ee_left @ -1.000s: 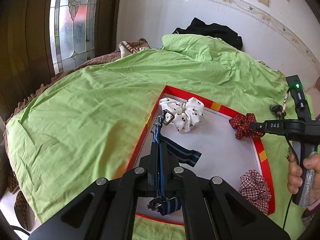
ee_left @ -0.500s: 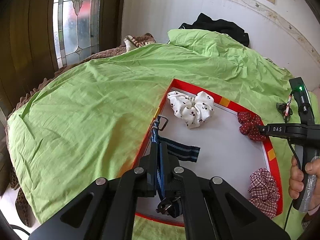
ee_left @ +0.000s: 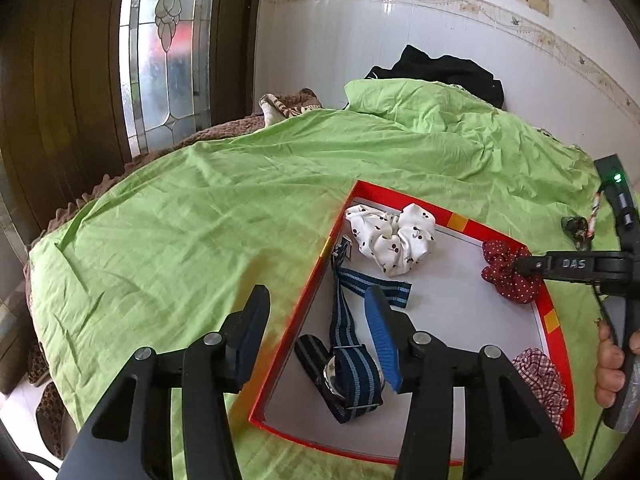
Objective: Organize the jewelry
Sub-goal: 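Lower the strap and bow into the red tray and open both tools, then move both tools back to the remaining bracelets and claw clips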
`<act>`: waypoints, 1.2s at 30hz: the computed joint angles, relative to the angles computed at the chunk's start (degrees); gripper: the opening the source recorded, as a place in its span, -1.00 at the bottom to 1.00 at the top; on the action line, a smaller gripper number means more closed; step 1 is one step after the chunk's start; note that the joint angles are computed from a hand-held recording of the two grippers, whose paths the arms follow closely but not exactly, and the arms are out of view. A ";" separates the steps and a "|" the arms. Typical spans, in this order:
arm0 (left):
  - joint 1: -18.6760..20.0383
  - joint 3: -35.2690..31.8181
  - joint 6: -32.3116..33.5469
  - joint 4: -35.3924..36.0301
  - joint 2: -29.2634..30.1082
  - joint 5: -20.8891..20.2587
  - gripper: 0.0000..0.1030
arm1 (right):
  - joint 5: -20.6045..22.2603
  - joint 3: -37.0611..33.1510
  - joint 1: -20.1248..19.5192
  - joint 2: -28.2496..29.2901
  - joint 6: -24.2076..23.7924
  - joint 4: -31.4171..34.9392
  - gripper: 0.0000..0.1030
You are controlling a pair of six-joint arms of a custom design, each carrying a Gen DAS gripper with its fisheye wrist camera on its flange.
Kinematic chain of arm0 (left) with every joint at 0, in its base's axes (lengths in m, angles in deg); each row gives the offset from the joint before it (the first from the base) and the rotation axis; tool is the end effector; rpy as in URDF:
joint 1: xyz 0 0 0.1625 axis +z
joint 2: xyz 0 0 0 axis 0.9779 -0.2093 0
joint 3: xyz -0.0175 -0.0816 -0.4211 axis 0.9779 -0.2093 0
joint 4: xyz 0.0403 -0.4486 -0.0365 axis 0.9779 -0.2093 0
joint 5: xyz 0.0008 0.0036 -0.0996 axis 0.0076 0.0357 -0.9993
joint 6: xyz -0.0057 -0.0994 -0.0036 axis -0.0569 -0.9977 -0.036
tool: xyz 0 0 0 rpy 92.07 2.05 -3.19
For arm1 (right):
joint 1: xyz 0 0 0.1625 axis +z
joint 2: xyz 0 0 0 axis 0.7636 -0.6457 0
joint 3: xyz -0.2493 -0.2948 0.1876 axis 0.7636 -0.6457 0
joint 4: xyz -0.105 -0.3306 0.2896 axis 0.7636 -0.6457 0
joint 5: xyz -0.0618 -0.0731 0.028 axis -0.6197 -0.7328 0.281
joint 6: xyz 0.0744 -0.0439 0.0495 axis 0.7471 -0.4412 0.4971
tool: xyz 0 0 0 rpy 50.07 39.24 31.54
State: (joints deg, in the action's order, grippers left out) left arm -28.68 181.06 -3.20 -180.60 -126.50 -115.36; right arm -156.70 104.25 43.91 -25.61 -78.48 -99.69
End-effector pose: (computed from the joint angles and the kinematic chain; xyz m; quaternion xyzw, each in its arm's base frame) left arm -0.2431 -0.6124 0.1176 0.1252 0.8469 -0.4133 0.3102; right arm 0.1231 -0.7361 0.2377 0.0611 -0.9054 0.2713 0.3208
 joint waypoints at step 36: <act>-8.91 3.94 15.69 -24.63 3.46 10.19 0.26 | -3.93 32.86 -8.64 -35.57 1.44 -10.65 0.29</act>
State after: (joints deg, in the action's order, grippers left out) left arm -37.59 184.99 12.49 -205.24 -123.04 -105.18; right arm -160.63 137.11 35.28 -61.18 -77.04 -110.34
